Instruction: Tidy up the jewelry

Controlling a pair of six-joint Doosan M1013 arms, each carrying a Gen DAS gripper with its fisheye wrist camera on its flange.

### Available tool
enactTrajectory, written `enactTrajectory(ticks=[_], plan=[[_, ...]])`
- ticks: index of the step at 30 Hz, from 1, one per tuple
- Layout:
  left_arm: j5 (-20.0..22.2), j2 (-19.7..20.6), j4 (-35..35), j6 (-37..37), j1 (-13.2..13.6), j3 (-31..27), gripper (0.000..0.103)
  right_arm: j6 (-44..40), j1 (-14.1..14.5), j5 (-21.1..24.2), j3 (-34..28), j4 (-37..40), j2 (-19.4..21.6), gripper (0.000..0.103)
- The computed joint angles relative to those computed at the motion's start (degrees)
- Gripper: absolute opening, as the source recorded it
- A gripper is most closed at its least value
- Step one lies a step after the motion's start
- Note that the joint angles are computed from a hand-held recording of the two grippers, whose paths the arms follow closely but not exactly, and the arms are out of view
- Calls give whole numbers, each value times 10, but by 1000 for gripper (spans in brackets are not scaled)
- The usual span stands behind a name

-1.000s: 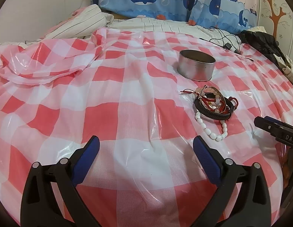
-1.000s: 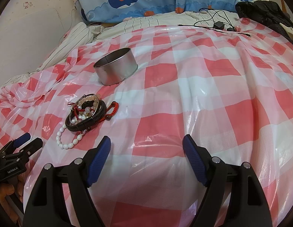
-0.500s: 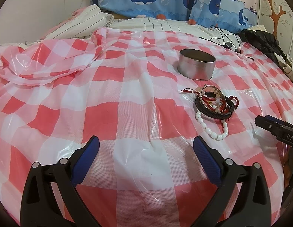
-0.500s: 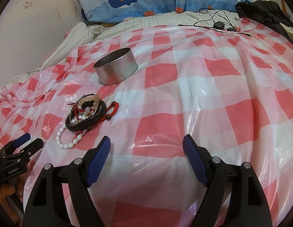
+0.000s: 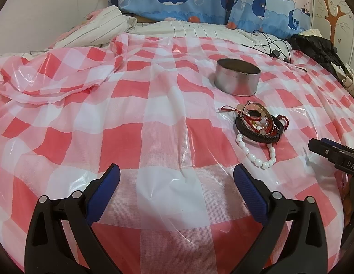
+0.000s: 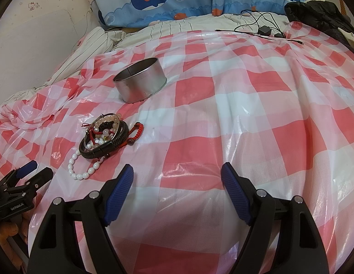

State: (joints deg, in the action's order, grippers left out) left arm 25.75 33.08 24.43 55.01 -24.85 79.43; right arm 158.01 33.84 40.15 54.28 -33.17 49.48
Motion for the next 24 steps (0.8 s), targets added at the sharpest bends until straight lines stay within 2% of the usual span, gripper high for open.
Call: enactTrajectory(ticks=[3,5,7,8,10,12,13,16,17,21,24], plan=[[-19,-5,8,-1,0,8,95,4,0,-1,1,-3,0,76],[-39,-9,-11,31,0,13,95,5,1,0,0,-5,1,78],[-62,-10,-67,100,1,12,95,4,1,2,-1,-7,1,80],[-82,-11,-114,159,3,11,95,3,1,3,-1,-7,1,81],[-95,-8,-159,228,3,3,95,2,1,5,-2,-7,1,83],[-107,-1,-228,330,5,-10,95,2,2,7,-3,-8,1,83],[-100,6,-273,385,7,-22,95,1,2,8,-3,-7,1,83],[-73,25,-341,467,10,-57,95,-4,2,16,-8,-5,4,84],[-57,35,-382,512,14,-74,90,-8,2,21,-12,-4,6,84],[-9,64,-397,552,13,-123,75,-21,4,43,-27,-3,13,85],[15,81,-385,551,13,-151,70,-27,4,54,-35,-2,17,85]])
